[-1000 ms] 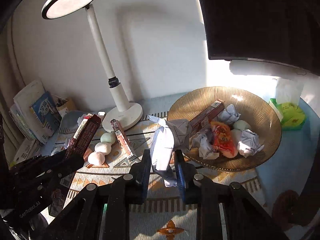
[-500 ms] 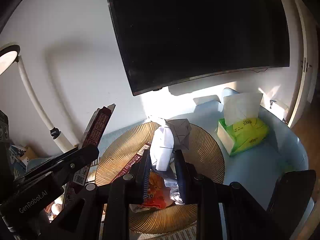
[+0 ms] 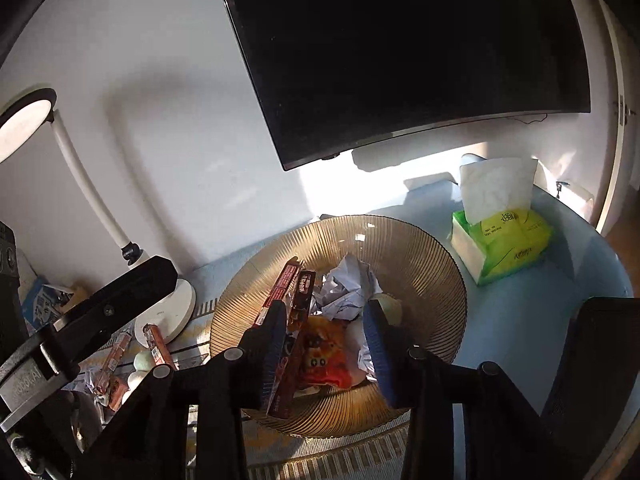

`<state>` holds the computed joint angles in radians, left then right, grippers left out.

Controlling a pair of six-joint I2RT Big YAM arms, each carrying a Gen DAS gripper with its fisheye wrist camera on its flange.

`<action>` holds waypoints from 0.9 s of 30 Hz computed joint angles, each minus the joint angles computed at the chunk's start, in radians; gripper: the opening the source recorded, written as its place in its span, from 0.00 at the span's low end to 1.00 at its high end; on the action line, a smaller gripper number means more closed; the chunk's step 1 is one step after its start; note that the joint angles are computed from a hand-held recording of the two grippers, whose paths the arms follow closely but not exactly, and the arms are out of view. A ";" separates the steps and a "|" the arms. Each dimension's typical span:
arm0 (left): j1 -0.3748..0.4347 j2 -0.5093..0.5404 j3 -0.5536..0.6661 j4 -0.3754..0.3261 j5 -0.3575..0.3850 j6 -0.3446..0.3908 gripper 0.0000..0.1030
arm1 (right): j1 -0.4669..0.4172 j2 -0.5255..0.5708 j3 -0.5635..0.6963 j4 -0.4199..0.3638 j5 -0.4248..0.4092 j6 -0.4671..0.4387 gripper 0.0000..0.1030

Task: Organize objects
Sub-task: 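Lower the snack box and white paper into the golden bowl and open both grippers, then withdraw both grippers from the bowl back over the rug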

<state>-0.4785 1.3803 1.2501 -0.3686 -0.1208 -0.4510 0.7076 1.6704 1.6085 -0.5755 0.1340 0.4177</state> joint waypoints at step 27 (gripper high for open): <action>0.008 -0.576 -0.661 -0.278 -0.470 -0.329 0.80 | 0.237 0.132 -0.094 0.047 0.065 0.057 0.69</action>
